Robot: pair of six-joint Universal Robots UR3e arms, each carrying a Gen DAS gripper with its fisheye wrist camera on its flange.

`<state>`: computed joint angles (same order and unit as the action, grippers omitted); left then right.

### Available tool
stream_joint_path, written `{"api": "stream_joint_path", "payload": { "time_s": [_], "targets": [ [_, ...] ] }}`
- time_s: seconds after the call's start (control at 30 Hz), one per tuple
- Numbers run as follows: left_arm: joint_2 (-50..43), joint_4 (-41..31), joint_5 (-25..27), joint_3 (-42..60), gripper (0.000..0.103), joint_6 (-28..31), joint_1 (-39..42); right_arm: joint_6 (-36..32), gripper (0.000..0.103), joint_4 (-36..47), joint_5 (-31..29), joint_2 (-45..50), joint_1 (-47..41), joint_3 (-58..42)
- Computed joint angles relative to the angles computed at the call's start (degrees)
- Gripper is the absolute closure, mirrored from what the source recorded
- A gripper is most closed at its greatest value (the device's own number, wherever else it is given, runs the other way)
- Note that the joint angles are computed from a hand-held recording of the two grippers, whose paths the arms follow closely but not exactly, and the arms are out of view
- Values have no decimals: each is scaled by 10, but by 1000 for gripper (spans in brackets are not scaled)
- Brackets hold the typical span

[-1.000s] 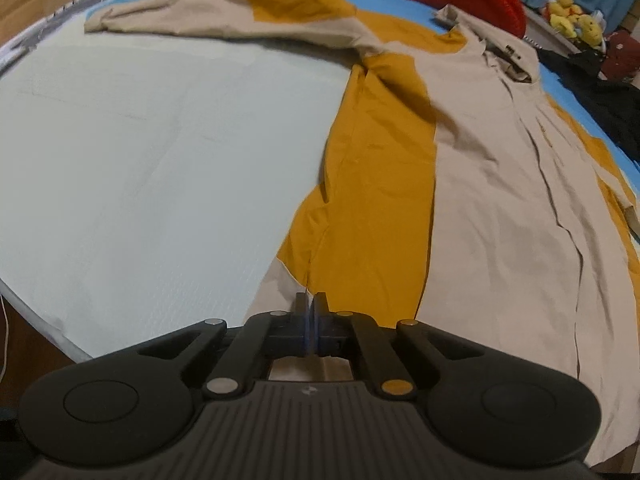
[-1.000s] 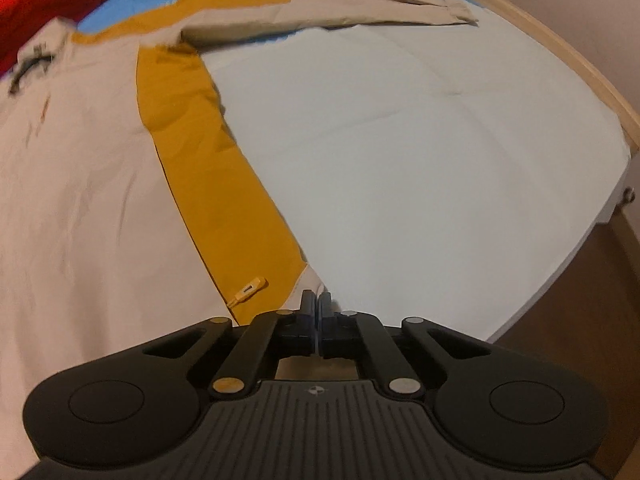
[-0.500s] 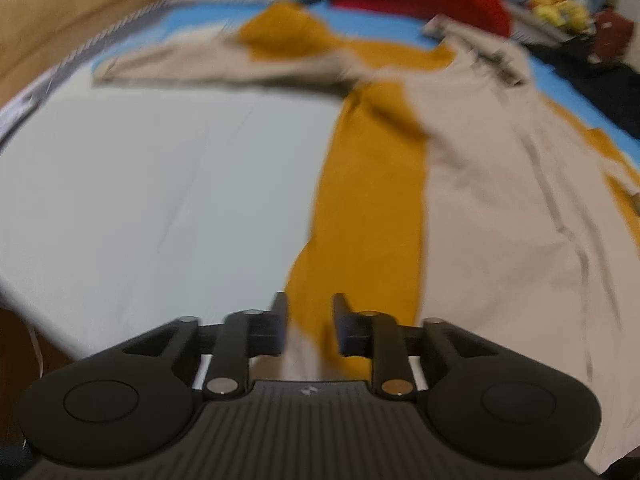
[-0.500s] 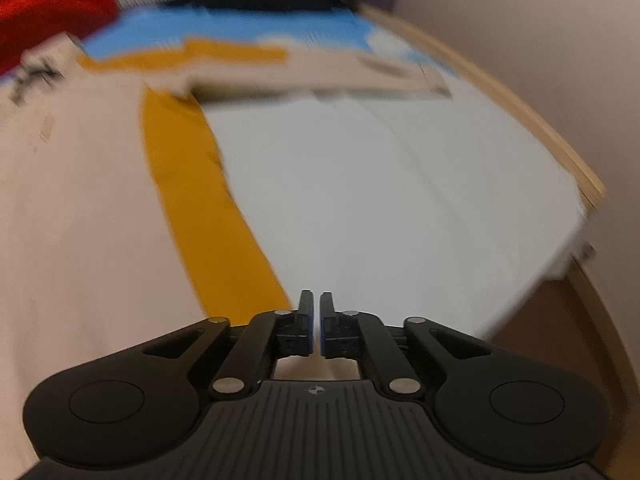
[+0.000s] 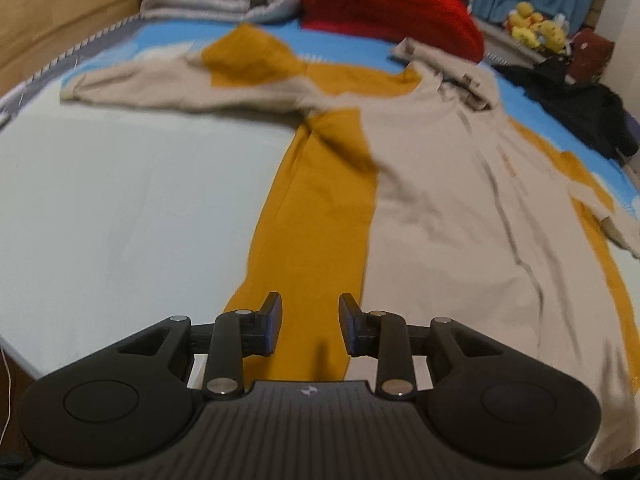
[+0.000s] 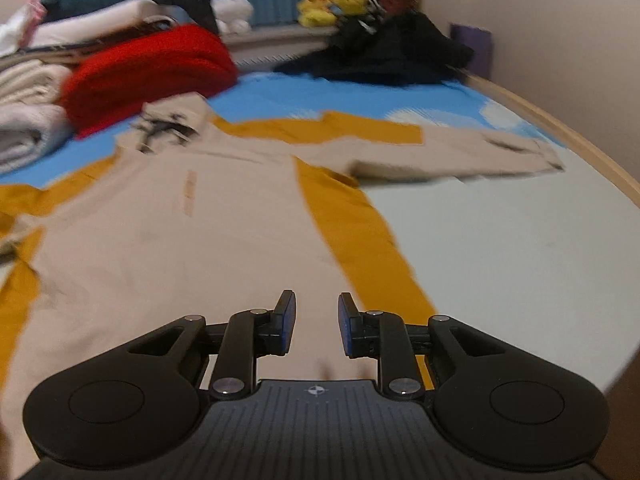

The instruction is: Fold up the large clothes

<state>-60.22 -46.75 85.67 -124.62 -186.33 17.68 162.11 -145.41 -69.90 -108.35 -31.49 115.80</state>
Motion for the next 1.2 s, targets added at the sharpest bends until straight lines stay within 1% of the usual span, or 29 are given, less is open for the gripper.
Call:
{"api": "stream_joint_path", "payload": {
  "time_s": [0.1, 0.2, 0.27, 0.33, 0.43, 0.53, 0.67, 0.77, 0.9, 1.0, 1.1, 1.2],
  "targets": [
    [-12, 24, 16, 18, 61, -10, -20, 20, 79, -35, 3, 20, 40, -11],
    [-24, 49, 36, 34, 58, -12, -35, 32, 79, -61, 16, 15, 65, -4],
    [-31, 65, 40, 43, 54, -9, -37, 41, 79, -93, 16, 19, 81, 3],
    [-40, 87, 50, 49, 47, -1, -44, 51, 79, -127, 9, 36, 99, -1],
    [-62, 134, 62, 54, 45, 24, -51, 68, 78, -173, -6, 54, 123, 0],
    [-90, 180, 78, 63, 45, 39, -54, 71, 75, -206, -26, 74, 145, -2],
    [-124, 212, 60, 85, 45, 55, -31, 69, 75, -230, -59, 101, 177, -10],
    [-148, 200, 22, 113, 45, 63, 8, 69, 75, -235, -82, 115, 198, -21],
    [-199, 202, -7, 155, 45, 74, 57, 90, 75, -208, -89, 128, 215, -51],
    [-242, 214, -23, 185, 48, 86, 90, 97, 75, -198, -88, 139, 223, -71],
    [-297, 224, -36, 227, 50, 107, 119, 93, 75, -195, -97, 153, 235, -92],
    [-345, 219, -56, 268, 50, 106, 153, 84, 75, -197, -102, 166, 244, -109]
  ]
}}
